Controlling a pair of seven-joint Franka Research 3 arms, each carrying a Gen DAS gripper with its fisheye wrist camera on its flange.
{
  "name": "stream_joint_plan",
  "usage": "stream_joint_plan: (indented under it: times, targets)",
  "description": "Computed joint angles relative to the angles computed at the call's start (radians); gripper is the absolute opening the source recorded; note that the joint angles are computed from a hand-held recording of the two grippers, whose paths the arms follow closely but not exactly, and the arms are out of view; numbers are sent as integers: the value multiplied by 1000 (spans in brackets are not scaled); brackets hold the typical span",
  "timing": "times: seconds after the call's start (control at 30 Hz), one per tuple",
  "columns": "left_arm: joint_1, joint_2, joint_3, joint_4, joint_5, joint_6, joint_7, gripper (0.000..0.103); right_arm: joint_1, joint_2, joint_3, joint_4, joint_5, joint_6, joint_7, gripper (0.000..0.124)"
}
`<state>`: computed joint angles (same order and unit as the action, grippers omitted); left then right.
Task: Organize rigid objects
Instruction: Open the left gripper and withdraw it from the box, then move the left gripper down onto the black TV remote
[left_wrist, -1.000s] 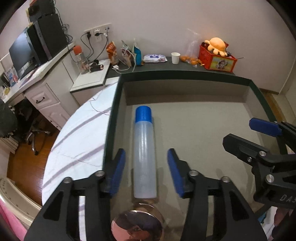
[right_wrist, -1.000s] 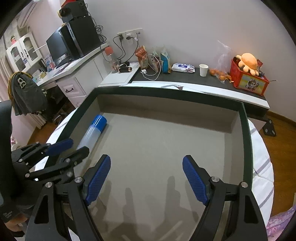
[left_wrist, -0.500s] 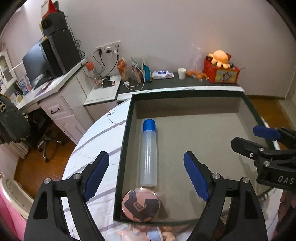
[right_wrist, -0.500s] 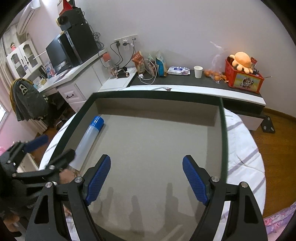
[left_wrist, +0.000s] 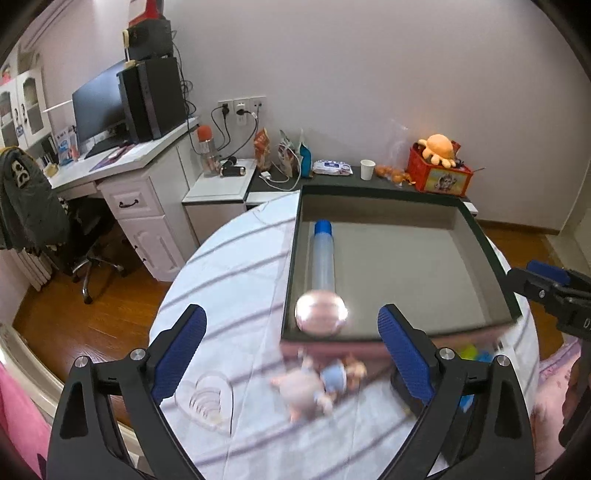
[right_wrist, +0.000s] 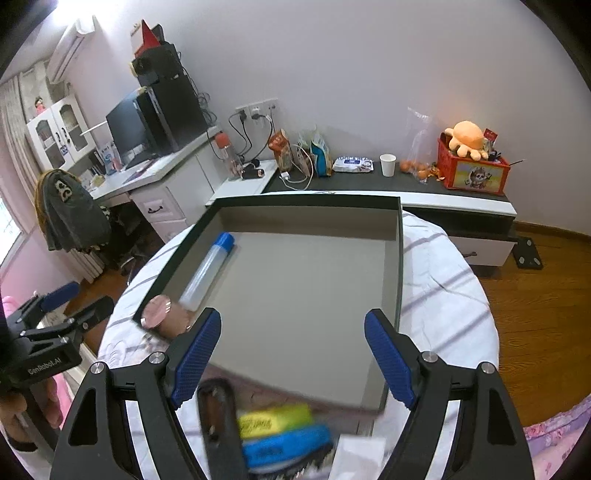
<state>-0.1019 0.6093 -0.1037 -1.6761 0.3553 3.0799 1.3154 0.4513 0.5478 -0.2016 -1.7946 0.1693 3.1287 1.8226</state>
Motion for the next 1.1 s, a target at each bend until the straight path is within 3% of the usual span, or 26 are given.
stream_joint_plan:
  times: [0.07, 0.2, 0.33, 0.43, 0.6, 0.63, 0.7, 0.83, 0.9, 0.97, 1.03, 1.1]
  targets:
    - [27, -37, -22, -70, -2, 30, 10, 96, 39, -29, -30, -49, -5, 22, 13, 82]
    - [25, -92, -11, -174, 6, 76, 4, 96, 127, -88, -99, -162, 5, 69, 39, 82]
    - [19, -136, -6, -265, 21, 114, 11, 97, 260, -130, -214, -267, 36, 106, 60, 82]
    - [49, -149, -50, -310, 21, 129, 27, 97, 333, -151, -273, -325, 70, 119, 51, 82]
    - [23, -163, -58, -356, 31, 143, 41, 97, 430, -174, -346, -396, 138, 134, 21, 82]
    - [-1, -162, -42, -361, 27, 151, 38, 97, 450, -177, -364, -407, 152, 135, 13, 82]
    - [-117, -159, 59, -356, 71, 142, -27, 97, 494, -184, -402, -433, 182, 146, -1, 82]
    - [-278, -132, 177, -335, 67, 117, -56, 97, 485, -202, -392, -461, 231, 165, -46, 82]
    - [-326, -114, 210, -315, 87, 96, -90, 97, 444, -210, -351, -472, 248, 172, -71, 82]
    - [-310, -96, 178, -289, 104, 58, -96, 97, 392, -217, -303, -480, 263, 176, -94, 82]
    - [-333, -76, 190, -262, 132, 23, -128, 97, 298, -223, -215, -485, 270, 187, -115, 82]
    - [-307, -60, 148, -242, 146, -6, -125, 97, 224, -221, -146, -482, 278, 188, -135, 82]
